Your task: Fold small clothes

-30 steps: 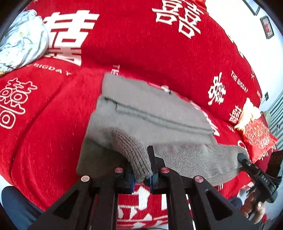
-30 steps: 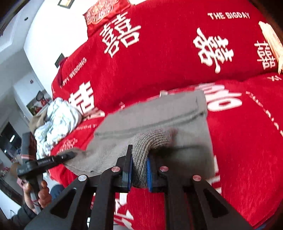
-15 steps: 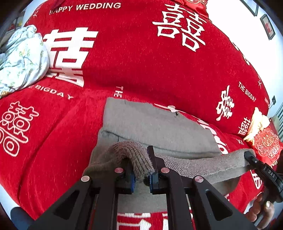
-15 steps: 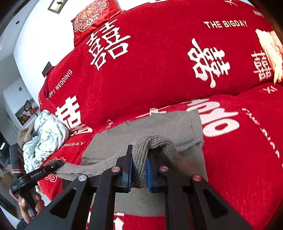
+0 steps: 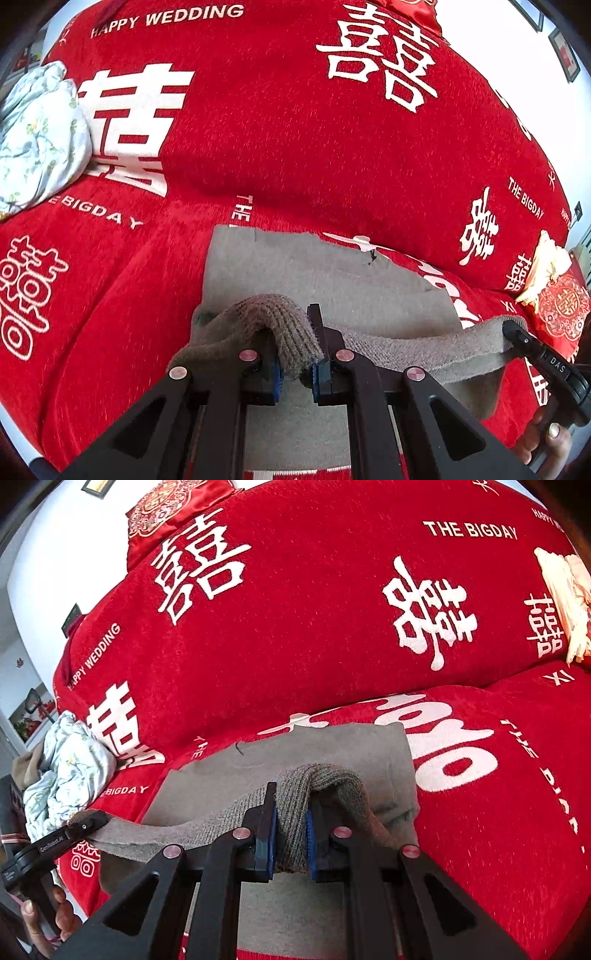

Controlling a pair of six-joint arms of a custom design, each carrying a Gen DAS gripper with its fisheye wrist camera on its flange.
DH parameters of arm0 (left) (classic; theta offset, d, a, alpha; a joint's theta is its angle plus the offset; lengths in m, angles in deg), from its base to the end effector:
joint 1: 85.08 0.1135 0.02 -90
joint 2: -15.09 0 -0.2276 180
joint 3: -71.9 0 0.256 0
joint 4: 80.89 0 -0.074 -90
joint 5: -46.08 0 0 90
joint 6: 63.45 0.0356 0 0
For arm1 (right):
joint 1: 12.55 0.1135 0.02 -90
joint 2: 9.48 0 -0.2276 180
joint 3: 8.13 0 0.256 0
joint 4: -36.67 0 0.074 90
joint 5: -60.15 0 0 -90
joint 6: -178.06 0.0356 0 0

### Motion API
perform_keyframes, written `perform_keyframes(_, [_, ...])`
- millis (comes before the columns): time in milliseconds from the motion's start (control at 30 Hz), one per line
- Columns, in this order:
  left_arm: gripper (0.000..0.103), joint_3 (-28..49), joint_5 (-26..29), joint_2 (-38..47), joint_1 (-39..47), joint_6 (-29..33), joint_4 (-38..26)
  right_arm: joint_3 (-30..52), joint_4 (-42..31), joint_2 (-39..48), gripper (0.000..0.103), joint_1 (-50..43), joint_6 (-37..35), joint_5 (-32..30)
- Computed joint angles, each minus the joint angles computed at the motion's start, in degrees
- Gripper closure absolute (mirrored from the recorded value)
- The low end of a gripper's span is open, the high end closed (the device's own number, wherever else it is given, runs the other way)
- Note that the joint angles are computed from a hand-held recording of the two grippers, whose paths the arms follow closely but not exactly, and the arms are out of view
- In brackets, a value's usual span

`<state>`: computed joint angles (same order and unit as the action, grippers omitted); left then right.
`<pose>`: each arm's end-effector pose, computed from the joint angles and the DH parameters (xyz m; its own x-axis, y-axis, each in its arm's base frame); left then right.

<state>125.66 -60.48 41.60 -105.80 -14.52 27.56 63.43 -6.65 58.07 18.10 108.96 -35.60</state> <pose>0.1170 -0.0334 0.2568 -0.5899 -0.4501 -0.6703 -0.3173 0.8926 -0.3201 0.2331 0.1423 0.2724 -0.7139 -0.0105 -0.7002 -0.3417 0.8779 0.3353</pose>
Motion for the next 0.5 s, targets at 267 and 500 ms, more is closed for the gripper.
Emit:
perform_keyframes(267, [0.091, 2.09, 1.44, 8.58, 3.26, 3.03, 4.61, 4.45, -0.10, 6.07, 0.089, -0.66, -0.64, 0.90])
perform_keyframes(500, [0.091, 4.09, -1.73, 14.25, 1.37, 4.65, 6.78, 7.53, -0.09, 10.78, 0.089, -1.78, -1.64, 0.99])
